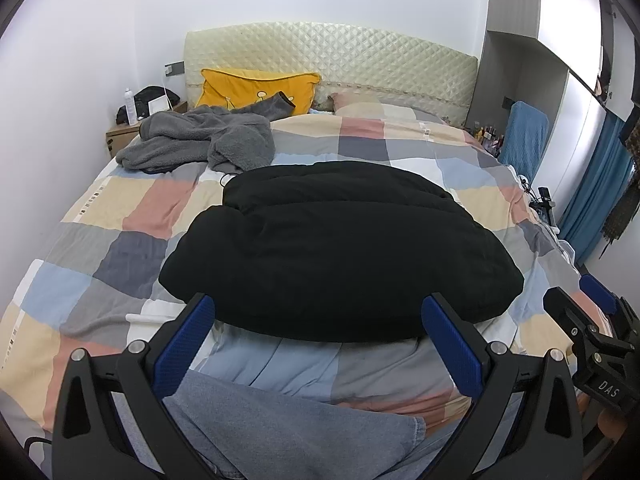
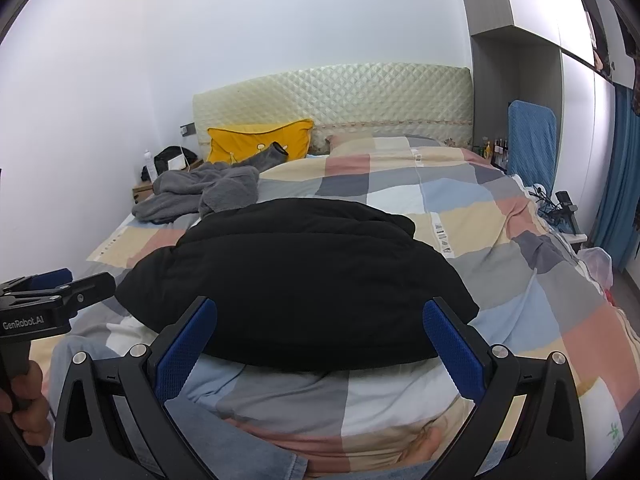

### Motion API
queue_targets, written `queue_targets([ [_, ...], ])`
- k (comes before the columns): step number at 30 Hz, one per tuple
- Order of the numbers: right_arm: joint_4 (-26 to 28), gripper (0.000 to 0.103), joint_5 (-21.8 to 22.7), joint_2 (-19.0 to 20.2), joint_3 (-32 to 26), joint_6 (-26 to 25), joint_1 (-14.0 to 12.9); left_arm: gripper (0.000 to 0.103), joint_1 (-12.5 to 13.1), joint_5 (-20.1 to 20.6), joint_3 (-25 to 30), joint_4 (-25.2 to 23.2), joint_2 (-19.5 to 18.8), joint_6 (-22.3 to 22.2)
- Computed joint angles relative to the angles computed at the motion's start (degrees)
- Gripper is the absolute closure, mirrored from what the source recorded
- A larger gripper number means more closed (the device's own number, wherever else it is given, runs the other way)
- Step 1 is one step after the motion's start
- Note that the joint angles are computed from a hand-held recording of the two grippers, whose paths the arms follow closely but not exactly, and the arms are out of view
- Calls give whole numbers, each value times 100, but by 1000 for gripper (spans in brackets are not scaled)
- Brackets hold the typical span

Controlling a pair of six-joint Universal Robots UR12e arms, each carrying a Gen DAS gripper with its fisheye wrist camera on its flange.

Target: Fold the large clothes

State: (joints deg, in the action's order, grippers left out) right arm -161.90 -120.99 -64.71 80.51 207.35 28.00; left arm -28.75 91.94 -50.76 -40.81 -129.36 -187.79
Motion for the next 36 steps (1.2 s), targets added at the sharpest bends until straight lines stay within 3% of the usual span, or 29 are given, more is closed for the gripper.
queue_targets([
  [36,65,0,-178,-27,-59,-3,57,0,26,-82,-22,16,21,-56],
])
